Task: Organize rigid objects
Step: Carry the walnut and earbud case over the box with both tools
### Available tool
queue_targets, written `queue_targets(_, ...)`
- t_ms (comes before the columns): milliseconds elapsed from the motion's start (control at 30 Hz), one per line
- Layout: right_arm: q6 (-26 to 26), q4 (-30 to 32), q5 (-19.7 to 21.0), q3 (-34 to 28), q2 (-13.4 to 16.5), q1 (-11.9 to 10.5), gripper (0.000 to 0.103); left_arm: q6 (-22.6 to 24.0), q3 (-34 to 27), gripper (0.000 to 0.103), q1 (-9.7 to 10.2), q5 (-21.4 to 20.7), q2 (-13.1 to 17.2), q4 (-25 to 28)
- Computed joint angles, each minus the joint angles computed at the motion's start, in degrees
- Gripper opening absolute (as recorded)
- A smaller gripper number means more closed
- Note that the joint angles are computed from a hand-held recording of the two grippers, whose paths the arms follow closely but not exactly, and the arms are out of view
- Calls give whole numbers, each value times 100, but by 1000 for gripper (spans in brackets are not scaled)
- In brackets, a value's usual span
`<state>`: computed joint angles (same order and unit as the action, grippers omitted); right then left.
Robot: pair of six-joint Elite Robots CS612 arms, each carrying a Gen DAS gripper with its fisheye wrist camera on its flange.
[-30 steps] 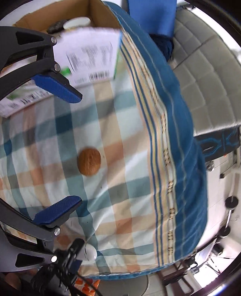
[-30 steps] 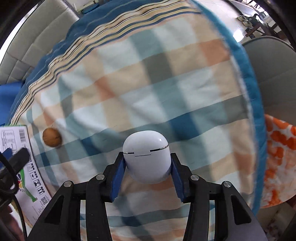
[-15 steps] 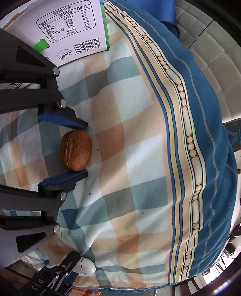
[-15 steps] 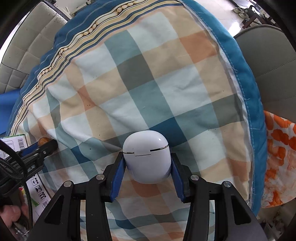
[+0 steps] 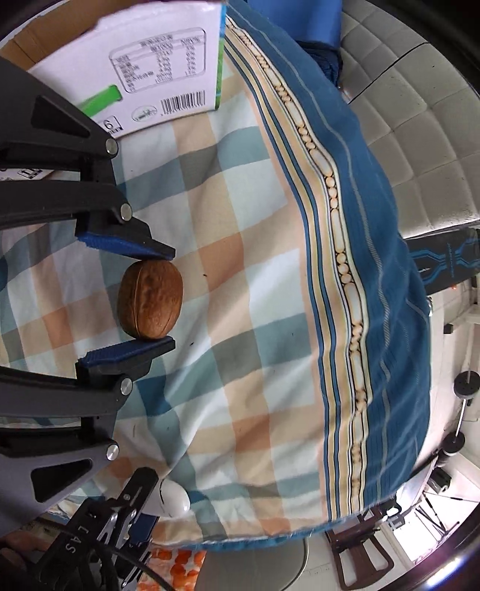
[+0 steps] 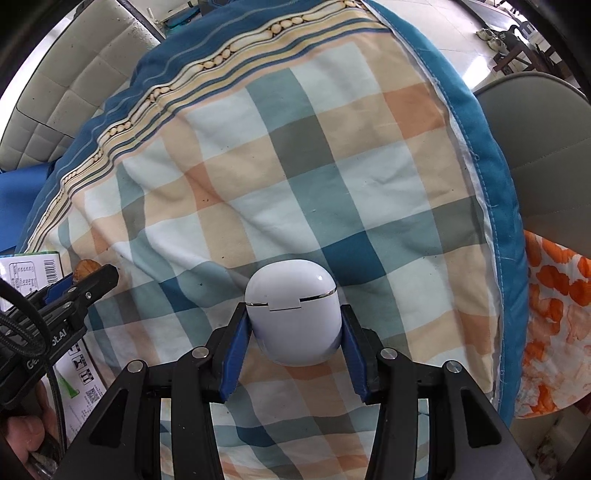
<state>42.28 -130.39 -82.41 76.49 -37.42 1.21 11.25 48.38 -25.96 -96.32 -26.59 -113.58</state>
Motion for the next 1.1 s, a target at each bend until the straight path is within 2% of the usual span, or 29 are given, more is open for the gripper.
queue_targets(100,-30,-32,36,27,-67,27,50,-4,389,38,18,-102,-228,-321)
queue_targets(133,27,-61,22,132,-177,108,50,-13,466,38,24,-145,-290,-393)
queue_targets(267,-44,-118,-19,188,-306,195,50,19,859,38,123,-403,-637,-783)
queue_targets(400,-50,-320,-22,216,-455,326,50,41,1007,38,238,-637,-869,-1062)
queue_targets(500,4,-514,40,202,-563,430,50,9,1143,38,348,-787,-1049,-1296)
queue_targets(600,-44,-619,9,134,-636,551,50,-37,1238,38,544,-971,-1215,-1438)
queue_targets(700,-93,-652,18,-5,-663,685,50,-39,1422,38,712,-986,-1367,-1666)
queue_targets(867,-190,-597,105,-583,-477,1034,50,-48,1627,38,1089,-921,-1548,-1875)
queue_targets(1100,-138,-16,358,-1841,230,1471,50,-114,1690,38,1530,-665,-1498,-1777)
